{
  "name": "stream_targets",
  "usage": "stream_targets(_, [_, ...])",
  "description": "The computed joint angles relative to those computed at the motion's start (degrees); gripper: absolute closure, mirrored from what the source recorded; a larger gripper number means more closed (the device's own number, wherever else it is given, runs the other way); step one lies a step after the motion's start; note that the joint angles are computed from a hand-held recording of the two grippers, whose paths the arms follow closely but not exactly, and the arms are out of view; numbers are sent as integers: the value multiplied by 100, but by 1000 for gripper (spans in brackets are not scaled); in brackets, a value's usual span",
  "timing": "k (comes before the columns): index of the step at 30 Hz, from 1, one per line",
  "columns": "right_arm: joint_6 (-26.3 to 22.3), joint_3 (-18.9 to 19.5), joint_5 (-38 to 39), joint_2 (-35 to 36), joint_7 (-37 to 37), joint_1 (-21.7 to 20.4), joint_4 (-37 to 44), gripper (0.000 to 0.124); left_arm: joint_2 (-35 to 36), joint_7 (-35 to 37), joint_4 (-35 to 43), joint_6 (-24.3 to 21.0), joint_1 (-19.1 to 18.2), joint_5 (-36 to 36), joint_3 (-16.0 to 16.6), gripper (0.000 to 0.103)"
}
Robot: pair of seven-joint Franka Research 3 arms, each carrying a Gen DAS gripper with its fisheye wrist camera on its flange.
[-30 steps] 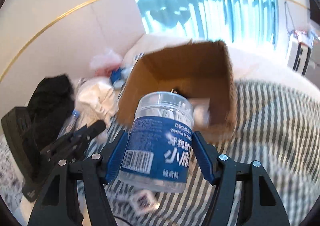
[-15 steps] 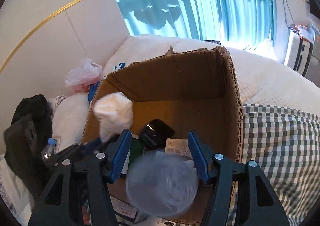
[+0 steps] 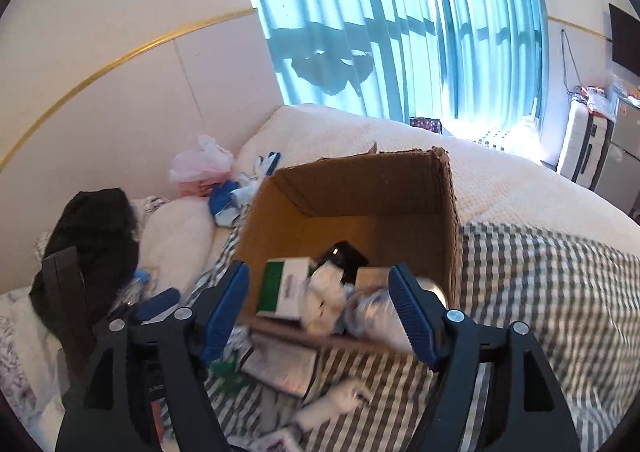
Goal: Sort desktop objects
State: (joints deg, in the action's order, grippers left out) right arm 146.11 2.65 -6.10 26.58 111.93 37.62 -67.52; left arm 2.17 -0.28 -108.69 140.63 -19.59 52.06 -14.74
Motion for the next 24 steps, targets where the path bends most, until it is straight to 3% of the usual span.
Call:
stream_targets(4, [280, 222, 175, -954, 72, -19, -1432, 43, -726, 222, -578, -591, -134, -744, -232, 8])
stream_targets(7, [484, 406, 183, -1495, 15, -62, -2557, 43, -1167, 145, -1201, -631, -227, -1152, -439, 8])
stream_targets(10, [460, 396, -456, -1739, 524, 21, -3330, 43, -1255, -131, -1643, -608, -259, -1279, -620, 8])
stream_targets(12, [319, 464, -523, -1759, 653, -43, -3565, 43, -1092, -383, -1822, -437, -307, -1150, -731, 8])
stream_targets(15, [308, 637, 159, -1715, 291, -274, -3699, 43, -587, -606, -1791, -133, -414, -626, -802, 8])
stream_targets(19, [408, 598, 103, -1680, 369, -295, -3745, 43, 318, 49, -1065, -688, -785, -53, -716, 8])
stream_targets(24, [275, 630, 436, -1498, 238, -376, -3665, 43, 822, 879, -825, -125, -920, -458, -414, 8])
